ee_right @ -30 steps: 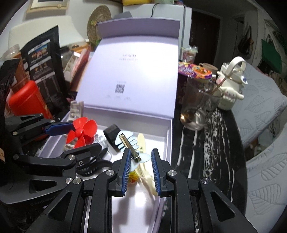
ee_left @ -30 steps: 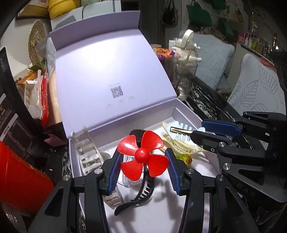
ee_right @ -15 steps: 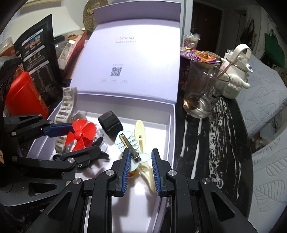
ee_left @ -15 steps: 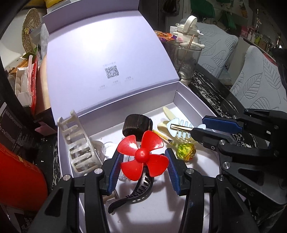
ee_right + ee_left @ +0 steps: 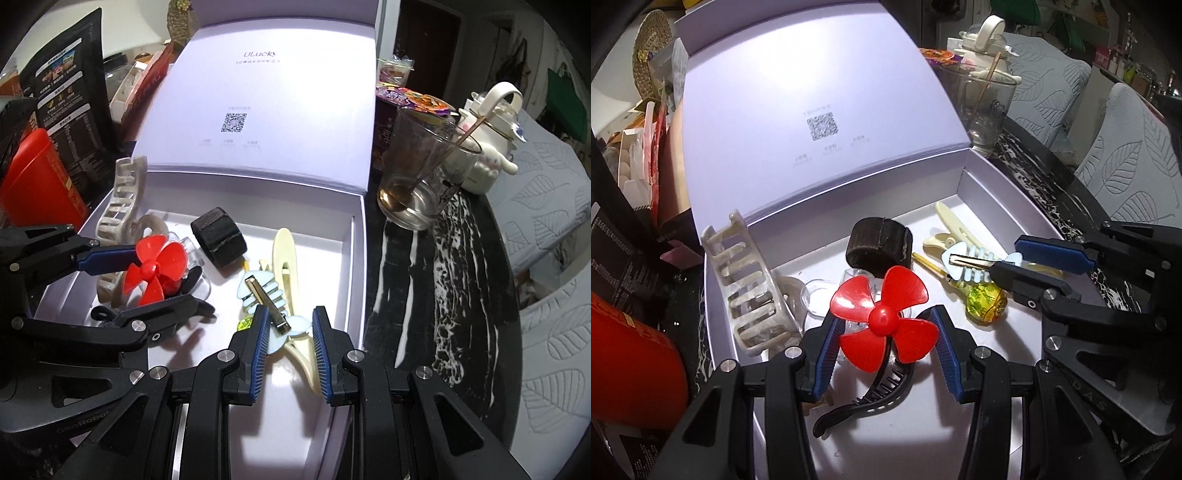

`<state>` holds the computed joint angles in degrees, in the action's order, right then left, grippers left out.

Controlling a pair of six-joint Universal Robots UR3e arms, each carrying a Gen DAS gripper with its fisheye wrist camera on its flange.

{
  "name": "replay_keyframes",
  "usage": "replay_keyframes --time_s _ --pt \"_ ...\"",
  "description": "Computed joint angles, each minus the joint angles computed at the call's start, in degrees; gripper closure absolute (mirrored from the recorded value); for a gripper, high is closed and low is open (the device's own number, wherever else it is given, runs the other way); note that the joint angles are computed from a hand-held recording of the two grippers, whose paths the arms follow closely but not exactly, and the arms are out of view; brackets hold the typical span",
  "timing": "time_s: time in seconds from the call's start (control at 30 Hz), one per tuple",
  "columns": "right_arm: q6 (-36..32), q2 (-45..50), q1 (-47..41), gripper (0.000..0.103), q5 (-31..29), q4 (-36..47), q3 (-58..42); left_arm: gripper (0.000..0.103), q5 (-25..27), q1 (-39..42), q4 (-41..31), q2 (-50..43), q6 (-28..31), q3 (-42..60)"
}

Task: Organize rigid objects
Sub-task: 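Lower the red fan and fishbone clip into the box and open both grippers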

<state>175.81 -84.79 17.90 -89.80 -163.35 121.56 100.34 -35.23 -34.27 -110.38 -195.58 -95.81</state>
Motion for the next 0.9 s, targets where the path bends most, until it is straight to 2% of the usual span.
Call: replay_keyframes --time_s 0.43,0.6,0.73,0.9 --pt "0.7 0.1 1.3 0.079 -1.7 2.4 -1.7 0.055 -0.5 1.3 -2.2 0.7 -0.3 0.1" --pt "1.2 -1.0 1.7 0.076 -2.4 3.3 -1.7 0.055 0.1 0.9 -4.1 0.1 -0.9 1.8" --pt "1.8 -2.4 2.6 0.073 -4.0 3.2 -1.0 0.044 2.0 -0.2 -4.6 0.4 -1.4 2.3" --pt "2.4 -5.8 1.2 0.072 -2.1 3.2 1.5 0.040 1.8 -0.6 -4.1 1.8 -2.0 1.4"
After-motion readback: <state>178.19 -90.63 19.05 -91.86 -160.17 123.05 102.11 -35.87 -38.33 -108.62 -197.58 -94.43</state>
